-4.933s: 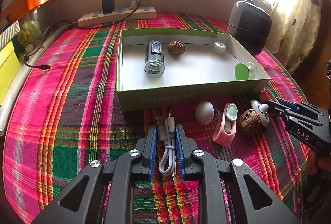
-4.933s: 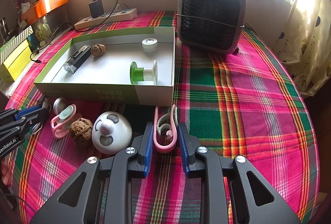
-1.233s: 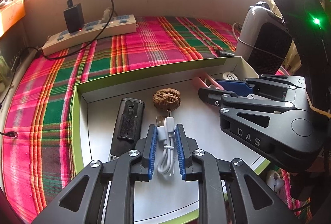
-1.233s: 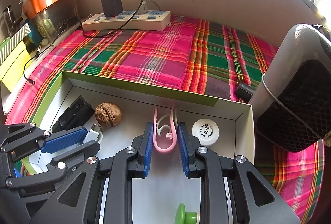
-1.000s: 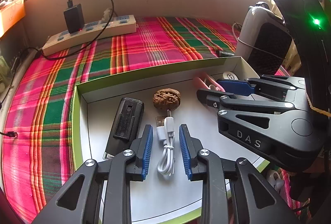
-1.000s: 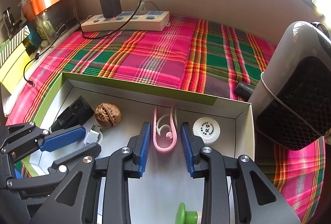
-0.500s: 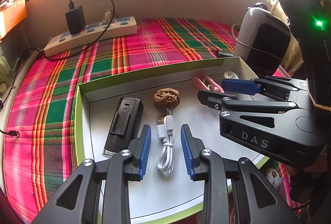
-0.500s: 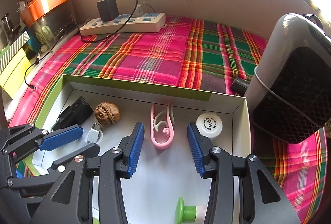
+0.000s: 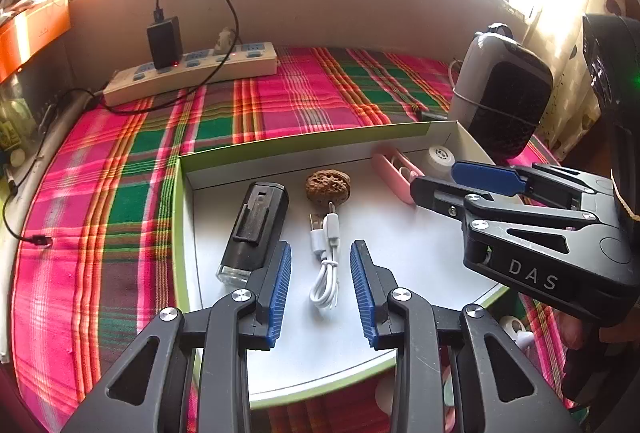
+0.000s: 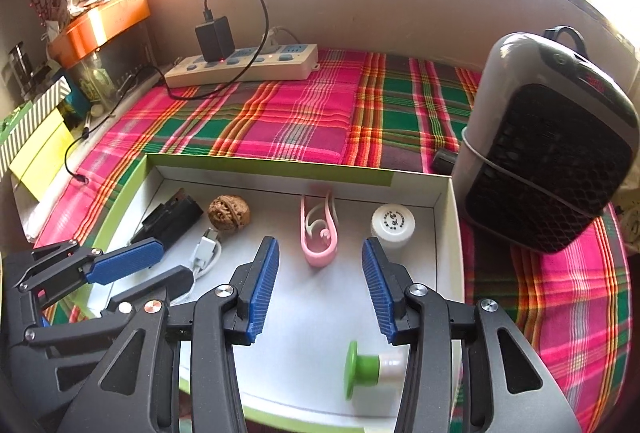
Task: Organize objects
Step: 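Open the right tool releasing the earhook while the left tool releases the cable, then withdraw both tools from the tray toward the remaining objects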
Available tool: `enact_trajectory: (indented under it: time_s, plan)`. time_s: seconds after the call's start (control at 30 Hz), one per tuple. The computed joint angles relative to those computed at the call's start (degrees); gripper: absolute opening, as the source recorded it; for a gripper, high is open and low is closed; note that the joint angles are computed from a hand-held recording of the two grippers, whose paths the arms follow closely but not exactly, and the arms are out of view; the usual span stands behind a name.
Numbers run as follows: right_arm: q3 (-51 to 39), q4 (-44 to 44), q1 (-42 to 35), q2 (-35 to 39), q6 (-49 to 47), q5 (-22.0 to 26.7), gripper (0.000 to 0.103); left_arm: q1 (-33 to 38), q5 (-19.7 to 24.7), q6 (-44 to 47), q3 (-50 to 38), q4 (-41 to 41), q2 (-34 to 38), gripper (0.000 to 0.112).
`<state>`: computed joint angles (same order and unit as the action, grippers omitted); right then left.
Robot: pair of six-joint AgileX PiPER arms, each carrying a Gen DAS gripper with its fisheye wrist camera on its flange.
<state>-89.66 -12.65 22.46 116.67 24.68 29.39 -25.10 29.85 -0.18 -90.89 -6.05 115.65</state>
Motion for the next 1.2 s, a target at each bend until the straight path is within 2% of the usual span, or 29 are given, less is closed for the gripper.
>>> enact_trajectory:
  time_s: [0.23, 0.5, 1.03, 1.2]
  plan:
    - [5.8, -2.74, 0.67, -4.35, 4.62, -3.09, 0.045, 0.08, -2.85, -1.16, 5.09, 0.65, -3.94, 0.029]
    - [12.57, -9.92, 2.25, -9.72, 13.04, -5.06, 0.045, 0.05, -6.14, -4.0, 11.96, 2.79, -9.05, 0.029]
    - [23.46, -23.72, 6.75, -17.87, 29.15, -6.31, 0.045, -3.19, -10.57, -16.03, 24.21, 15.69, -18.32, 0.029]
    - [26.69, -28.43, 8.23, -20.22, 34.34, -6.26, 0.045, -3.35, -11.65, -13.6, 27.52, 12.56, -20.46, 0.029]
